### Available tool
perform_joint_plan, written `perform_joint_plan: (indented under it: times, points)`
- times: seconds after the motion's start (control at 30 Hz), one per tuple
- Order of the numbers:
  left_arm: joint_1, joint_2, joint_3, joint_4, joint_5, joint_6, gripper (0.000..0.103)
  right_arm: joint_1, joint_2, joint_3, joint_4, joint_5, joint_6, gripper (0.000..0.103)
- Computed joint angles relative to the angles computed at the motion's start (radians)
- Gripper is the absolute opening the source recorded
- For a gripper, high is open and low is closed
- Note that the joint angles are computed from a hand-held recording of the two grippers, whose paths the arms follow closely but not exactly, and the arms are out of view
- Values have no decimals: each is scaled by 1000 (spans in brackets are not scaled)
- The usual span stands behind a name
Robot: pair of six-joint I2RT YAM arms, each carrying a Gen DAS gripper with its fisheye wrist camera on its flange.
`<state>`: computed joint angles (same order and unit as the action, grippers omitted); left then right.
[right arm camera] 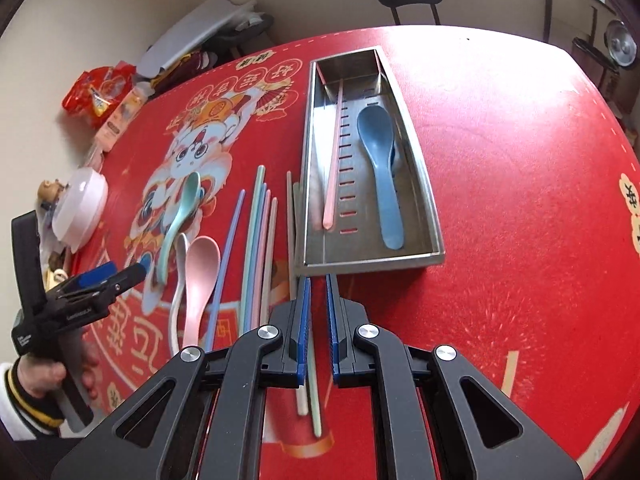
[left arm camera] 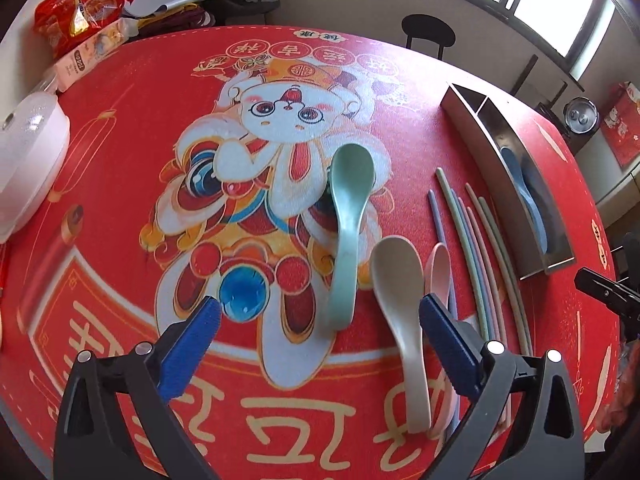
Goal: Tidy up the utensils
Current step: 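Return the right tool to the spoons and close on the pink spoon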
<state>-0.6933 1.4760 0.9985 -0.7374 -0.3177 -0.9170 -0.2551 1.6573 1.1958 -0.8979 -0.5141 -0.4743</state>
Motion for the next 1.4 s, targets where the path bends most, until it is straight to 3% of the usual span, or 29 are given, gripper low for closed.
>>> perform_joint_plan:
  times: [0.13, 0.37, 0.43, 0.57, 0.8, 0.93, 1.0, 1.2, 1.4]
  points:
    - [-65, -1, -35, -11, -19, -92, 97, 17, -14, -68, 17, 21, 3, 9]
    - [-68, -13, -45, -18, -26, -97, 97, 68, -31, -116, 23, 39, -5, 10]
    - [-53, -46, -70, 5, -11, -91, 97, 79, -36, -122, 26, 40, 0, 13]
    - [-16, -91, -94, -1, 14, -73, 97, 103, -55, -137, 35, 35, 11, 42]
    - [71, -186, -157, 21, 95, -14, 95, 213, -77, -151, 6, -16, -33, 43]
    - [103, -223, -187, 36, 128, 26, 84, 294, -50, -132, -39, -49, -70, 41]
    - [116, -241, -200, 45, 143, 42, 79, 331, -29, -125, -49, -39, -66, 35]
    - [148, -287, -228, 76, 189, 91, 65, 371, 20, -121, -11, -2, 47, 31]
    - [210, -304, -243, 109, 262, 157, 40, 370, 73, -95, 0, -14, 84, 20]
